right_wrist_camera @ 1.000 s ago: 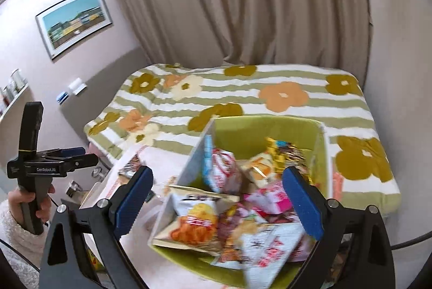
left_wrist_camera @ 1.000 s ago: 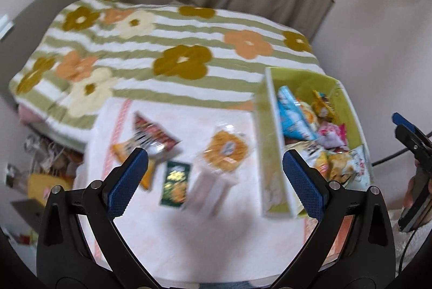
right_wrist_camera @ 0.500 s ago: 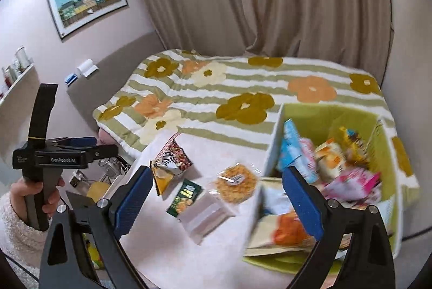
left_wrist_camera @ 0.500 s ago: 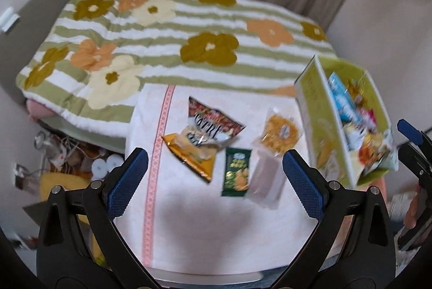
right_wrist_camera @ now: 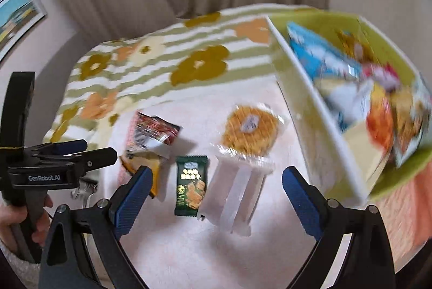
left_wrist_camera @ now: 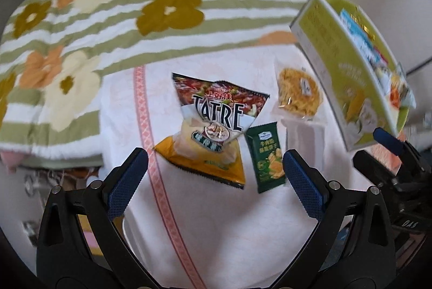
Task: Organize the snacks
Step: 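Grasp the red TATRE bag with left tool while right tool grasps white paper pouch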
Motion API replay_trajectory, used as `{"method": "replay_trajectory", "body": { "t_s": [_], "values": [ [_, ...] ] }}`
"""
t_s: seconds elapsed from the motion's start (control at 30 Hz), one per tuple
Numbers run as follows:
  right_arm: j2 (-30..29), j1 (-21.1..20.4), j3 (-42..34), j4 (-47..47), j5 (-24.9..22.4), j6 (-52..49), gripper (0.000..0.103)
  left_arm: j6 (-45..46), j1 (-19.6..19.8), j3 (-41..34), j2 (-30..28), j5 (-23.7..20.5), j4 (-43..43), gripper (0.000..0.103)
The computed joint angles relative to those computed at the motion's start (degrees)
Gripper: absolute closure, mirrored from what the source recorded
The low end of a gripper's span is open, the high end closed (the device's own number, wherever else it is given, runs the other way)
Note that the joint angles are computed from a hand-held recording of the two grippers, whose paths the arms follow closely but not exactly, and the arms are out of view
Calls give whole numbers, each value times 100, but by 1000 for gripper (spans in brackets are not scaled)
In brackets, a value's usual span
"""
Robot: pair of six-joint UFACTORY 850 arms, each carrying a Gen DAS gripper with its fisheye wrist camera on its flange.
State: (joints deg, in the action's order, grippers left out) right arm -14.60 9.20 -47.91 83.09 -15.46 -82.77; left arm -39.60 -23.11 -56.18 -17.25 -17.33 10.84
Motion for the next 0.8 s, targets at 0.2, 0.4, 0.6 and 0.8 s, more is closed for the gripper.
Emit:
{"method": "replay_trajectory", "body": {
  "t_s": [0.2, 0.4, 0.6, 0.8],
  "values": [
    [-463, 223, 1, 1471, 615, -892, 8, 1454, 169, -350, -671, 99, -1011, 4],
    [-916, 323, -262, 1854, 774, -954, 25, 2004, 265, -571, -1102, 127, -1450, 4],
    [-1097, 415, -370, 1601, 958, -507, 26, 2167, 345, -732, -1364, 105, -1518, 4],
    [-1134, 441, -351, 1610, 1084, -404, 28, 2613, 365, -716, -1430, 150, -1944, 28]
  ]
}}
